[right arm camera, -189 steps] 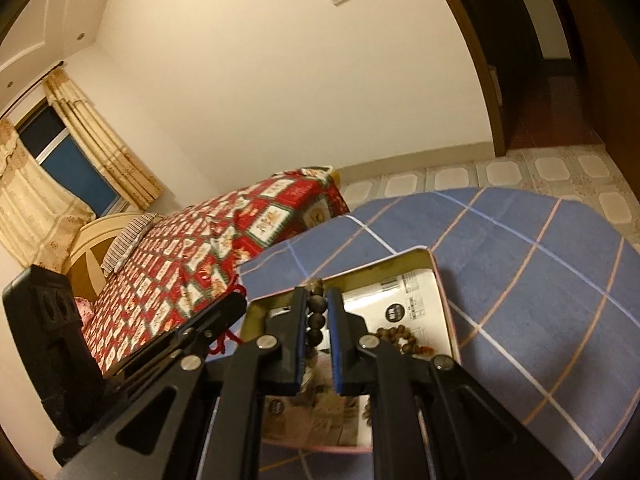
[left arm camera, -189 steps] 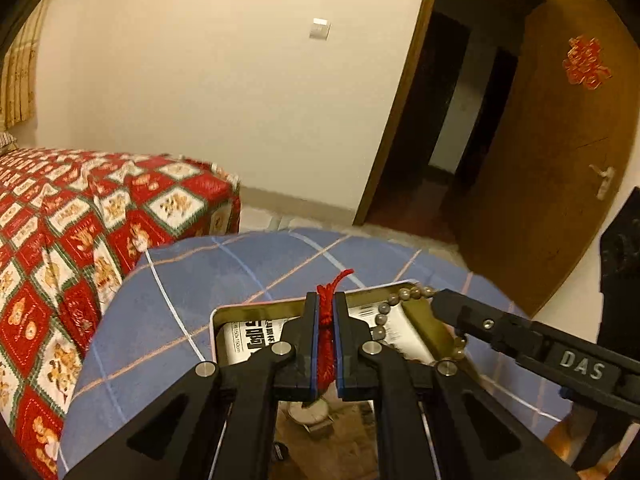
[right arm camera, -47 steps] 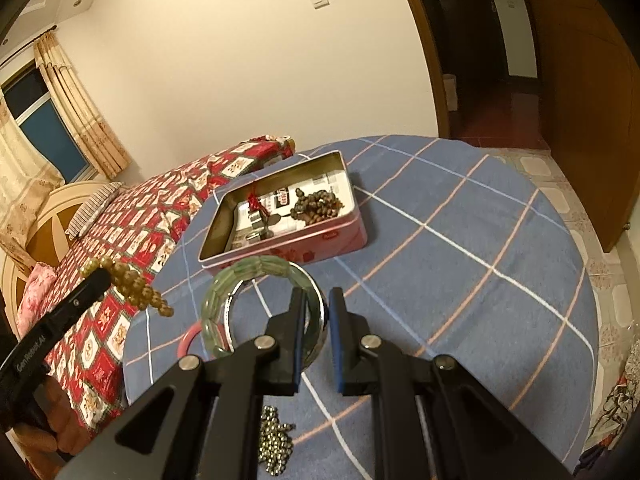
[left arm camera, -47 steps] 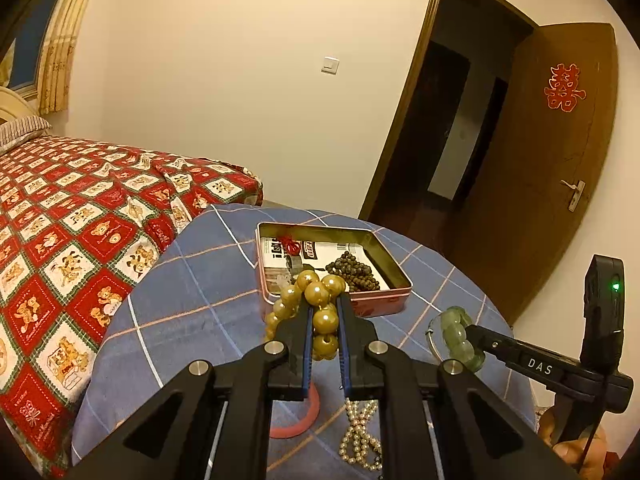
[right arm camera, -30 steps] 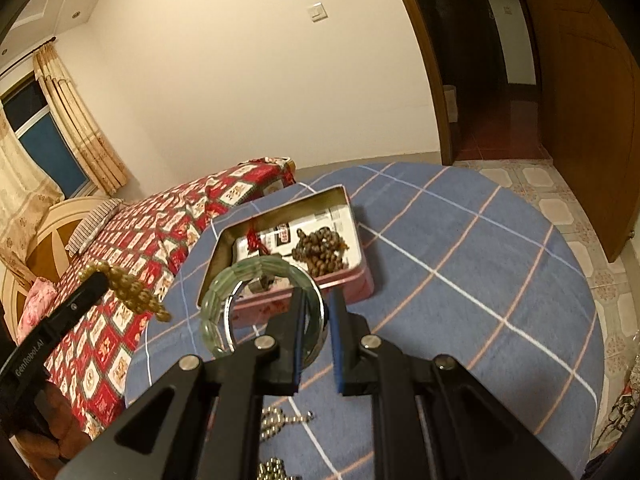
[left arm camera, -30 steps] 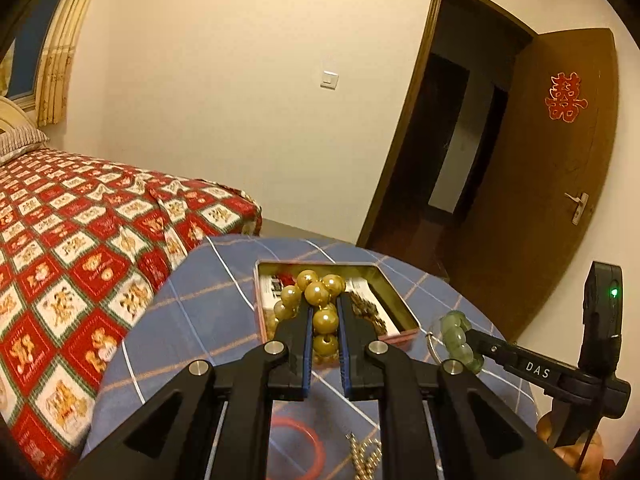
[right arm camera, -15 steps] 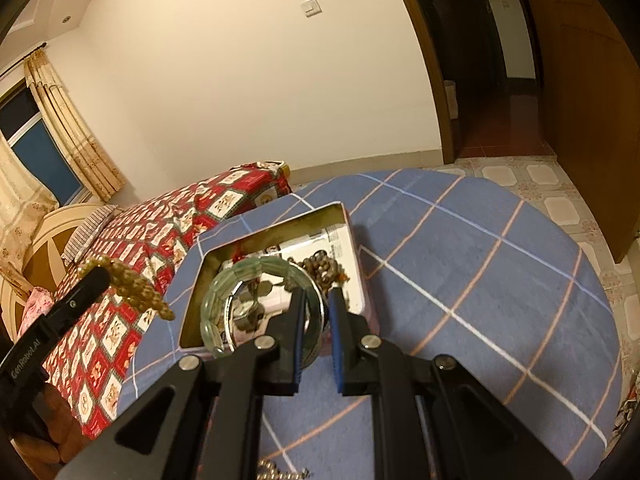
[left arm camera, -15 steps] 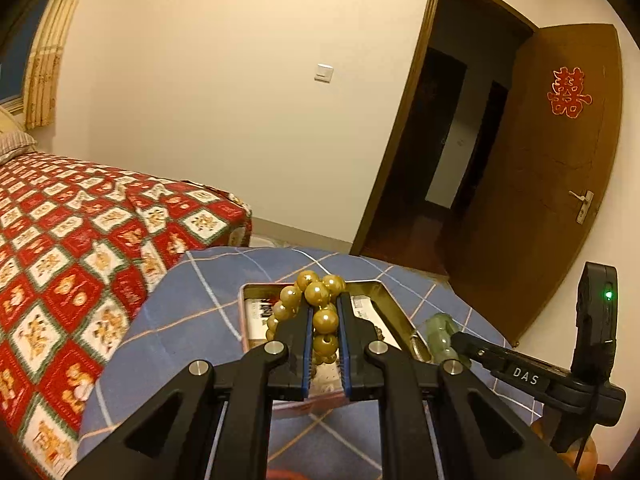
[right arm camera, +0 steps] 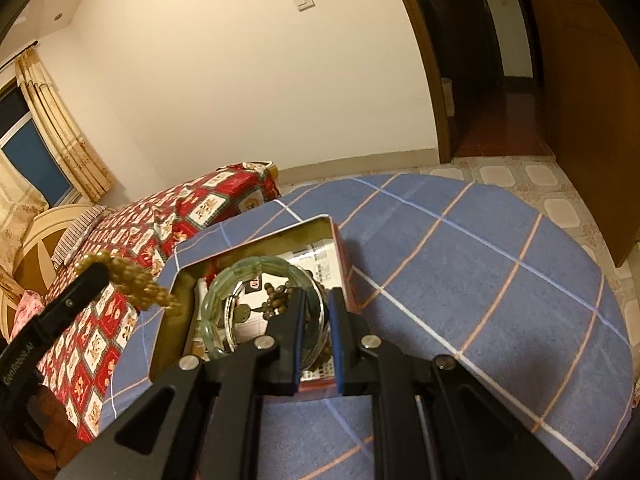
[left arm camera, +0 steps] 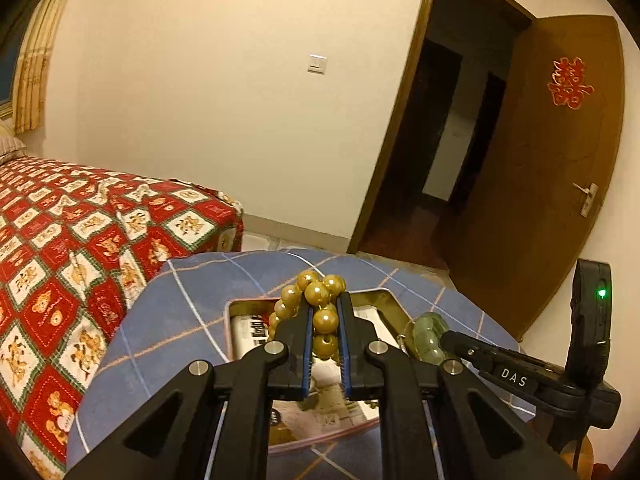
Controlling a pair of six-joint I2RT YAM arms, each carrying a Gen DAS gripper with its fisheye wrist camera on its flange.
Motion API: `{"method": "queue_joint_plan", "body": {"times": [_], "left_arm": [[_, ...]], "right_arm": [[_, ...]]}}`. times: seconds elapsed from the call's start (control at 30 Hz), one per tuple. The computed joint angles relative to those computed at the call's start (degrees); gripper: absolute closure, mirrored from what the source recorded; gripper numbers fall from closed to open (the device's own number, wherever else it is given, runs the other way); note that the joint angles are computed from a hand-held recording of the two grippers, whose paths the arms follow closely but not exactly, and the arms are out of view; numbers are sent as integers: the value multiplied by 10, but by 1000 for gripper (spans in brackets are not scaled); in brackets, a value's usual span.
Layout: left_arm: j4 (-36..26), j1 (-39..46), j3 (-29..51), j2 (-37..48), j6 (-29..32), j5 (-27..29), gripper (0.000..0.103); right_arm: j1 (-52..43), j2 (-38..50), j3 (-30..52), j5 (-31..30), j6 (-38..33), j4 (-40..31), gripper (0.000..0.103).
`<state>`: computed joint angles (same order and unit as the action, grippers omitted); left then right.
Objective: Organize jewelry
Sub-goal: 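Carry the gold bead strand and jade bangle over the pink tin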
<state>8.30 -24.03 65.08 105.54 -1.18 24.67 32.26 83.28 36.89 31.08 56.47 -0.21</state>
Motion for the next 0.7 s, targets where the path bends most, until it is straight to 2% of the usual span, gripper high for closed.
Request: {"method": "queue_joint_plan", "body": {"times": [0.3,0.7], "left_arm": [[19,21,12,2,-19,0,93],[20,18,46,46,-32,5,93]], "right_arm": [[-22,9,-4,-12,-15,25,88],[-51,37,17,-29,-38,46,88]]}}
